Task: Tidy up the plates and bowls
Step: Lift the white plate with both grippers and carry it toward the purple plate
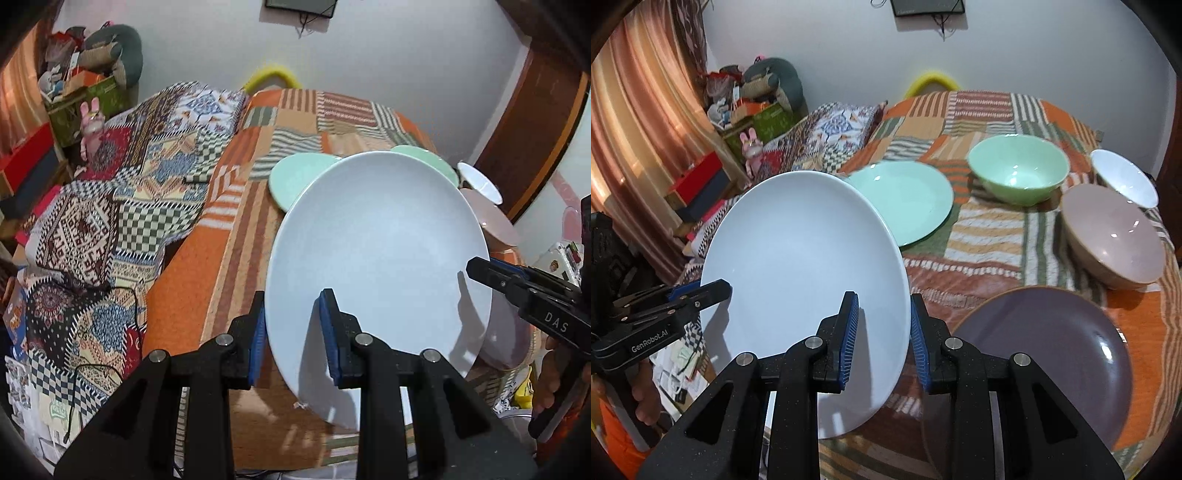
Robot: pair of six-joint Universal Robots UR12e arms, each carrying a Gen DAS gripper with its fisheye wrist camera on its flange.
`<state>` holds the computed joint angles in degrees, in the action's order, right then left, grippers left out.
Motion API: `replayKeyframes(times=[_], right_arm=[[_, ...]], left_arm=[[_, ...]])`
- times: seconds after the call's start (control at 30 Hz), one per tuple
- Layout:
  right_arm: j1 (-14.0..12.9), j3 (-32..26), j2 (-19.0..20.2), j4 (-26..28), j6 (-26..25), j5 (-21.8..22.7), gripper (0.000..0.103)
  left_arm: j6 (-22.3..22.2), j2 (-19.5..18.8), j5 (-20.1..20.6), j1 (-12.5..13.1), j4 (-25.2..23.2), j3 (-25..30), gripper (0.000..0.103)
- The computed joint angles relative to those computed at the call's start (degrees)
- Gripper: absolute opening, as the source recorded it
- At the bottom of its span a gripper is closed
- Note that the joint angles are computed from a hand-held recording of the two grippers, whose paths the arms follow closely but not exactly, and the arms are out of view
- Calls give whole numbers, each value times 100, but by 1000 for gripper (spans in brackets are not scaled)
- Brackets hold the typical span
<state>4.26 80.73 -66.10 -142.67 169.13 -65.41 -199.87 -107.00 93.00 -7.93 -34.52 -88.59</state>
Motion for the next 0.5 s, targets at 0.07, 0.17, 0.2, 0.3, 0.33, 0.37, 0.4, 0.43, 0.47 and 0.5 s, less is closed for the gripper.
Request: replayKeyframes(times=[0.07, 0.17, 0.2, 0.3, 0.33, 0.37, 0.4, 0.43, 0.47, 0.5], right_arm=[[-43, 49, -40, -108, 62, 5, 25], [-122, 146, -117, -245, 145, 40, 25], [-155, 184, -144, -304, 187, 58, 25], [-243, 281, -212, -444, 259, 90, 25], [-266, 314, -237, -477, 271, 96, 25], [-300, 349, -259, -517, 288, 108, 25], [-334, 370, -276, -540, 301, 129, 25], [-365, 394, -292, -561, 316, 144, 25], [-407, 427, -309, -593, 345, 166, 25], [-439, 447, -322, -608, 365, 186, 25]], left_arm=[[60, -20, 14, -53, 9, 76, 28], [121, -53, 24, -129, 7, 172, 28], [146, -71, 15, -156, 1, 216, 28], [204, -115, -28, -228, -44, 329, 28], [215, -127, -41, -243, -57, 355, 28], [228, -152, -62, -269, -91, 406, 28], [231, -173, -75, -289, -117, 446, 28], [242, -196, -85, -316, -149, 491, 28], [264, -232, -88, -349, -196, 559, 28], [280, -254, -89, -373, -229, 604, 28]])
